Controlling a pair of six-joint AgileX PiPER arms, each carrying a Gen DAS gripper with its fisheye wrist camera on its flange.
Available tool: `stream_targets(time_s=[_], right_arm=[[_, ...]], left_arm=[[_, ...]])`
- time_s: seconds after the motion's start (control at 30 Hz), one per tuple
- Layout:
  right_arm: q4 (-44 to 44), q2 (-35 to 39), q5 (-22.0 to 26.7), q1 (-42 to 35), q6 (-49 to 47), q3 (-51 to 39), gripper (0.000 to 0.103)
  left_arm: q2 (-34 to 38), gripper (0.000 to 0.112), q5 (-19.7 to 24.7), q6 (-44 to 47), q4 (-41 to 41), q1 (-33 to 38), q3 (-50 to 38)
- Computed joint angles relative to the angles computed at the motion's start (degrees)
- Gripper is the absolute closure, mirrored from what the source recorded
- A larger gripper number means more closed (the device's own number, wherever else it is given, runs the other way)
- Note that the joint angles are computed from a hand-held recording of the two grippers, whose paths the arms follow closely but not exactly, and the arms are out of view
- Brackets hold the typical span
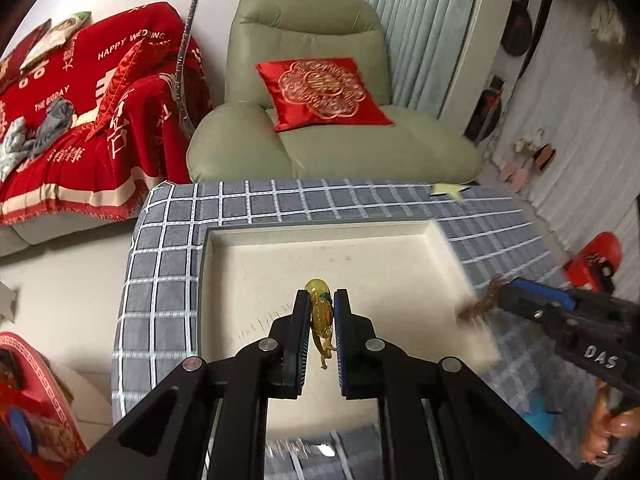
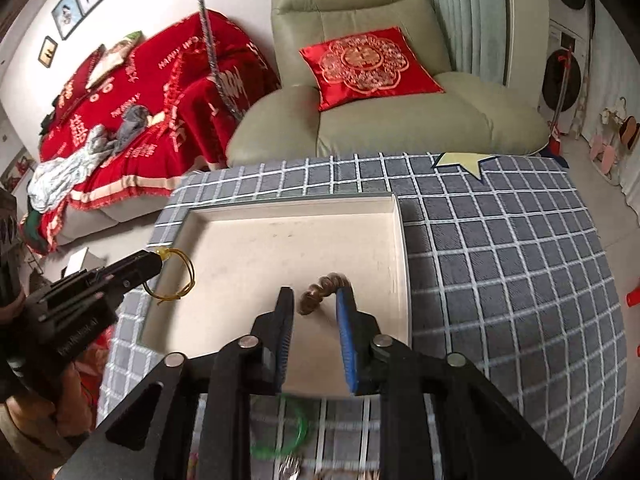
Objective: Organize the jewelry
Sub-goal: 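Carry both bracelets into the white tray and open both tools to release them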
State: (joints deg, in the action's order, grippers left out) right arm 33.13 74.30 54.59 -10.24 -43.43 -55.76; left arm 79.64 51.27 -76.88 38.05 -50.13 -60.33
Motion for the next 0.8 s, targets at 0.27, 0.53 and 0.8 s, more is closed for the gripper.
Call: stream_targets(time_s=[0.27, 0.53, 0.8], right_arm=[[0.79, 12.71, -9.99, 5.27, 1.98, -0.12, 0.080], [1.82, 15.68, -13.25, 5.07, -1.14, 2.76, 0.079], [6.86, 12.62, -8.84, 2.19, -5.03, 3.94, 0.051]], left_arm=[[10.52, 0.085, -6.76, 2.18, 0.10, 6.00, 0.80], [15.08, 0.085, -7.02, 2.14, -0.78, 7.08, 0.31], [15.65, 0.084, -5.27, -0.29, 0.78, 5.71, 0.03]])
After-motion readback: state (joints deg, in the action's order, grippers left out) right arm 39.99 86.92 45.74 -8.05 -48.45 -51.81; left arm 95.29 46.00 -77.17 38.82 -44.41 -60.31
